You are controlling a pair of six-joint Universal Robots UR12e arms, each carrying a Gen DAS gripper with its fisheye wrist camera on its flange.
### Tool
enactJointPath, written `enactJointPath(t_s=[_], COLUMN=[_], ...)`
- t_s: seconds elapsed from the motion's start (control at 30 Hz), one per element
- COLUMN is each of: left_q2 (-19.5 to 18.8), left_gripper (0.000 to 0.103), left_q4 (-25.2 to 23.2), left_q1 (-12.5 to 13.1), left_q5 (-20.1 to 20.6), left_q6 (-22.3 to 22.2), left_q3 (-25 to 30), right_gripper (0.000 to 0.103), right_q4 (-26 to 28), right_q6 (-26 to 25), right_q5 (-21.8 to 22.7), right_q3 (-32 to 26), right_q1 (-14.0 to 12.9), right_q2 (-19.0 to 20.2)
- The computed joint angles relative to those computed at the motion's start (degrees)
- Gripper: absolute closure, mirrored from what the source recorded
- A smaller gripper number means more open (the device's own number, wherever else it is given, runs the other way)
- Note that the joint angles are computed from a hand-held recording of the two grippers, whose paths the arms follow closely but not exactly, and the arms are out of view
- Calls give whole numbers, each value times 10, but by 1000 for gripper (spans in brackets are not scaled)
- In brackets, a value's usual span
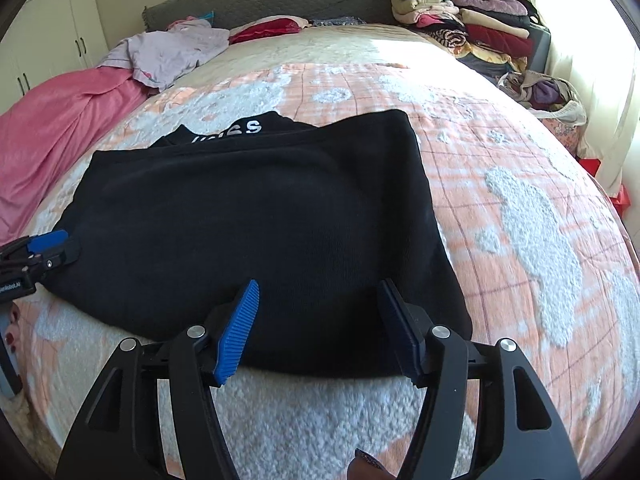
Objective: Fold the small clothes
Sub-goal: 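Press the folded sweatshirt flat with both open grippers, then lift both open grippers back from the folded black sweatshirt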
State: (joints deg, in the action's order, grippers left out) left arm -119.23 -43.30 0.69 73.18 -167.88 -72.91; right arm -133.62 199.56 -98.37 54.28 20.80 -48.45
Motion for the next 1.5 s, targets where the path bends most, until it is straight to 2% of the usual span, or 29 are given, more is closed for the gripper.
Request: enactJointPath(t_s=[0.2, 0.3, 0.37, 0.47, 0.63, 0.7, 0.83, 0.87, 0.9, 1.5], left_q2=[20, 30, 36, 44, 51, 53, 56, 57, 58, 69], left_gripper=[32, 32, 31, 28, 24, 18, 17, 10, 9, 9], left_q4=[10, 17, 22, 32, 40, 41, 41, 40, 41, 53], left_q1=[2, 7, 10, 13, 18, 19, 22, 23, 24, 43], left_q5=[6, -7, -14, -20, -21, -15, -14, -12, -8, 6], left_q6=[4, -8, -15, -25, -35, -39, -45, -47, -48, -86], left_q3=[-33, -44, -50, -57, -63, -64, -65, -65, -66, -76], right_gripper=[43, 42, 34, 32, 20, 15, 10, 8, 8, 5], right_q4=[-9, -24, -42, -59, -82, -89, -96, -97, -99, -81], right_q6=[23, 33, 44, 44, 41, 34, 17, 13, 9, -59], right_q5=[1, 3, 14, 13, 8, 4, 6, 8, 12, 41], right_q3=[30, 43, 56, 66, 71, 69, 63, 62, 60, -34], right_q1=[5, 7, 7, 10, 17, 20, 25, 26, 27, 51], right_q2=[-16, -25, -34, -41, -48, -48, -48, -48, -48, 2])
